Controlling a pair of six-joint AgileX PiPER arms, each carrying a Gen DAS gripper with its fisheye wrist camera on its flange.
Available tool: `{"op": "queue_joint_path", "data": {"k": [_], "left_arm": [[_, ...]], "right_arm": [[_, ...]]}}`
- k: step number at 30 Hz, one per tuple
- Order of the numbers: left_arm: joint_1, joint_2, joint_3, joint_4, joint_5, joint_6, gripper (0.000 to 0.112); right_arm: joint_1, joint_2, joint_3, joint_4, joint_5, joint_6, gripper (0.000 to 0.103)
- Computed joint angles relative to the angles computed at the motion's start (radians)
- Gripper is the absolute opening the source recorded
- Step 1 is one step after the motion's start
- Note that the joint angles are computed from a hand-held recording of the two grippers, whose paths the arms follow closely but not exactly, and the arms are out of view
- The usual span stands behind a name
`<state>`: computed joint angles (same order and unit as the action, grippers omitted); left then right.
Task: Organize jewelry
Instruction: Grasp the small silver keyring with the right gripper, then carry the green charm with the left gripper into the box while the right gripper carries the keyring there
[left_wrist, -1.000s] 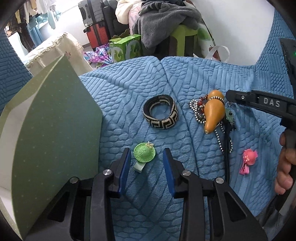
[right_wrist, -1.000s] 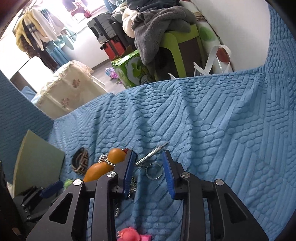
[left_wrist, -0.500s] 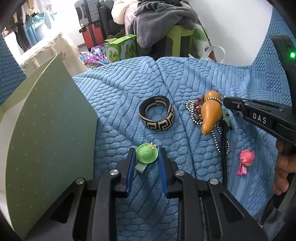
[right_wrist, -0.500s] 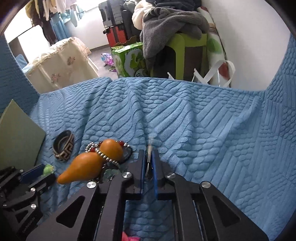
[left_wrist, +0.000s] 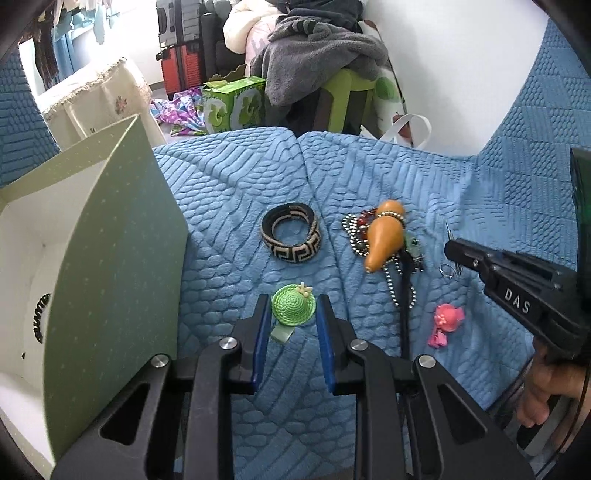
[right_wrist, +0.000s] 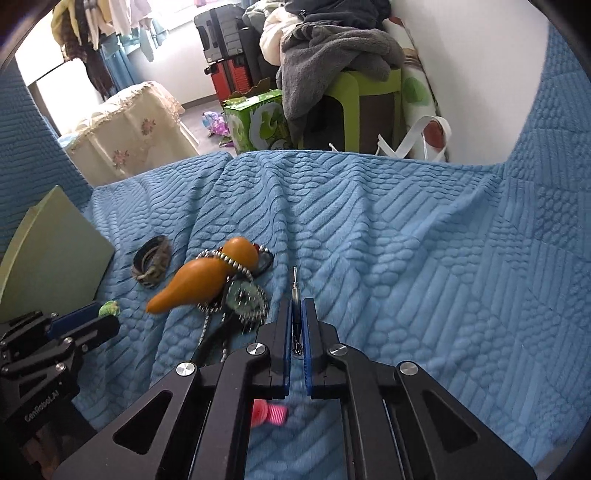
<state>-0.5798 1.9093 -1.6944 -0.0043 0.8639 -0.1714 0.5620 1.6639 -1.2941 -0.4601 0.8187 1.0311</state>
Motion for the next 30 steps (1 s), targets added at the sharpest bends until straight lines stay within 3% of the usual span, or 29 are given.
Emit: {"op": "queue_joint_path", "data": {"k": [12,24,30], "left_arm": [[0.015,-0.08,0.063,-0.098,-0.007,0.058,0.025],[0.037,-0.194,0.116,-0.169,0.037,0.126,0.025],[0.063,-0.24,0.081,-0.202,0.081,0.163,0.025]], "right_arm": [[0.127,-0.093,0.061,-0.093,0.058,0.173,0.003],[0.29,-0.135,0.013,-0.095,0.195,0.308,0.003],[0.359,-0.113,-0.099,-0.103,0.3,0.339,0.003]]}}
